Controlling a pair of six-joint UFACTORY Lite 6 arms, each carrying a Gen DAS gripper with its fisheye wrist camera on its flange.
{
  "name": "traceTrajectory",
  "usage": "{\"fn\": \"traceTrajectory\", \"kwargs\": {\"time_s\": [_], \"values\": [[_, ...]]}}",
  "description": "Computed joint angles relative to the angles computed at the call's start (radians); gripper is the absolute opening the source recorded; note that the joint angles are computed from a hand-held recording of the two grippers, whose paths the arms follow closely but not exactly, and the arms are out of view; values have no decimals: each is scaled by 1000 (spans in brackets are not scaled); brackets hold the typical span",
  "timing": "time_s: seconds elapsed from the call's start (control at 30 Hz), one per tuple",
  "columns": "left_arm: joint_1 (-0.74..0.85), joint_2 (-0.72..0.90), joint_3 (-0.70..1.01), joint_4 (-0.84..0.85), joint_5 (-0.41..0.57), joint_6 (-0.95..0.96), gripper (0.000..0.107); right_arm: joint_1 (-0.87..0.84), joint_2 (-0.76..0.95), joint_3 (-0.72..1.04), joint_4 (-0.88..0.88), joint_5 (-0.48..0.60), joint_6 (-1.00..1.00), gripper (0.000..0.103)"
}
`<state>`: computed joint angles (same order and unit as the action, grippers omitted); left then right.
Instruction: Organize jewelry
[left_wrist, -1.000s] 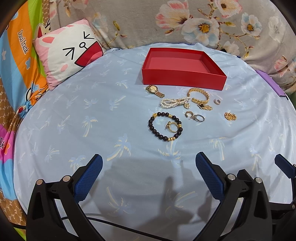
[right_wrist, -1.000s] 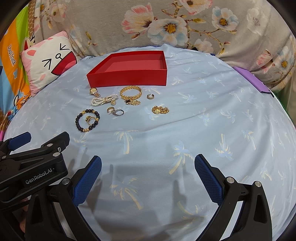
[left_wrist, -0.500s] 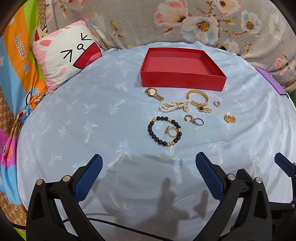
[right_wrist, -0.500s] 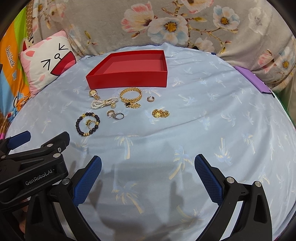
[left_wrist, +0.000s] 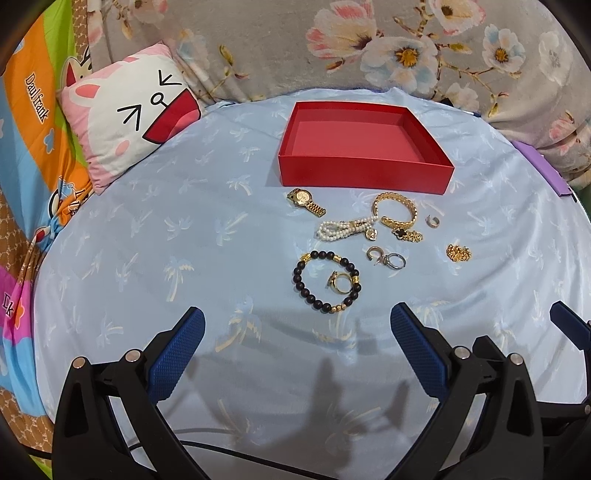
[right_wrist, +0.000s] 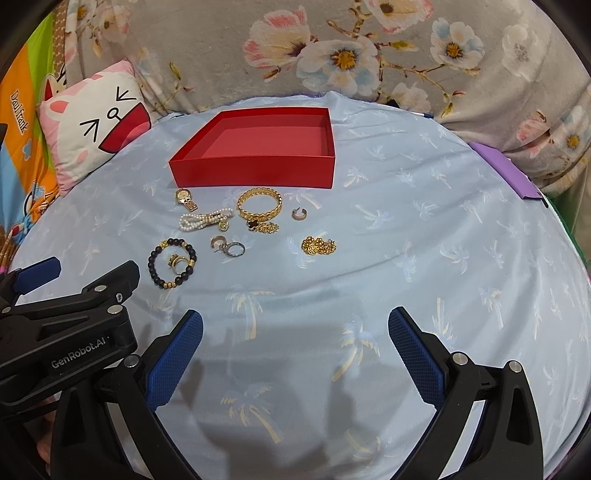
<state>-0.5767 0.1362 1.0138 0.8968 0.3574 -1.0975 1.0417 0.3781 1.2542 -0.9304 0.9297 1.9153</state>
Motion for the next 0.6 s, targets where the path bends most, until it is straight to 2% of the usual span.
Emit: {"fn": "traceTrajectory", "kwargs": {"time_s": [0.6], "values": [[24,87,67,-54,-12,53,98,-47,39,28,7,-51,-33,98]]}}
